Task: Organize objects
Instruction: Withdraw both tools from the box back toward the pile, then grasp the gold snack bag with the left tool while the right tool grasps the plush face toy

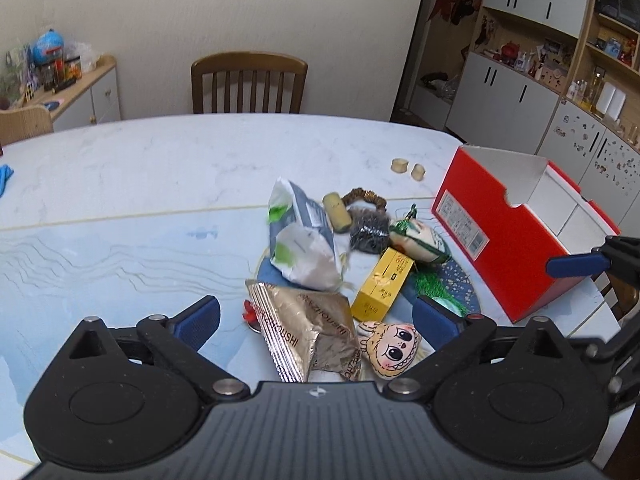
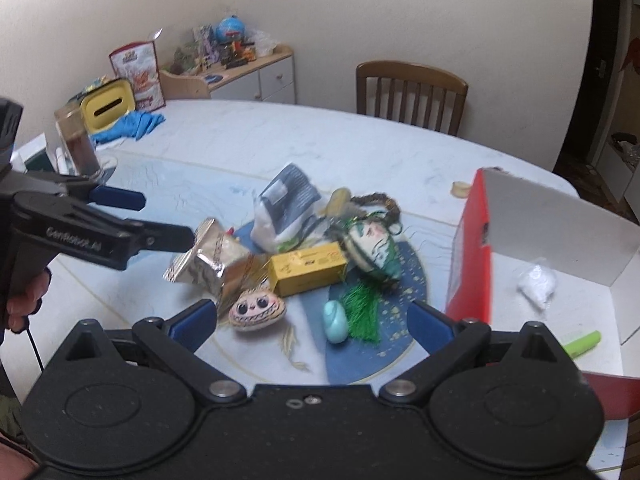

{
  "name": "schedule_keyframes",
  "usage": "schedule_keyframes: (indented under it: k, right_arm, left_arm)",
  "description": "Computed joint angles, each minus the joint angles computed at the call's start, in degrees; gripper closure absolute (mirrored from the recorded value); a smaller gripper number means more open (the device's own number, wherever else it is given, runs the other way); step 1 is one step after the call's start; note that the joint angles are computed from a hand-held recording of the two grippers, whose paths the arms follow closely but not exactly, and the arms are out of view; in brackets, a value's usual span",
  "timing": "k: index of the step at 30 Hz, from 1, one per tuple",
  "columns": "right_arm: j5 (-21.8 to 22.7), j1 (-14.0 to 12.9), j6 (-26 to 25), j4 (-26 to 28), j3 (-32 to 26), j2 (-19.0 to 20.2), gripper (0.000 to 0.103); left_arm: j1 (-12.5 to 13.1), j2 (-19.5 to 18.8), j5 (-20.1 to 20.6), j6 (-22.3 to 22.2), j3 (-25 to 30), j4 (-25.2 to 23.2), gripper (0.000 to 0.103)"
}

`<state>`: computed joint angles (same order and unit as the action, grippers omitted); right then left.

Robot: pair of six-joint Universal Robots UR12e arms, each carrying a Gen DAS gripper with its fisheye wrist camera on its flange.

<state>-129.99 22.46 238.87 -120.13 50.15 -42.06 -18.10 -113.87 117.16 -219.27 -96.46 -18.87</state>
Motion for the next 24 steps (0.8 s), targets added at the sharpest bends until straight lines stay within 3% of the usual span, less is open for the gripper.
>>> schedule_keyframes:
  k: [11, 24]
  right_arm:
    - [3.2, -0.7, -4.8, -0.4, -3.8, 3.6, 0.004]
    - [5.7, -1.6, -7.9, 1.0, -7.9, 7.0, 0.015]
  left_arm:
    - [0.9, -2.1, -2.1, -0.1, 0.7, -0.3, 0.000]
    - [1.9, -3.2, -3.6, 0.2, 0.8, -1.6, 0.000]
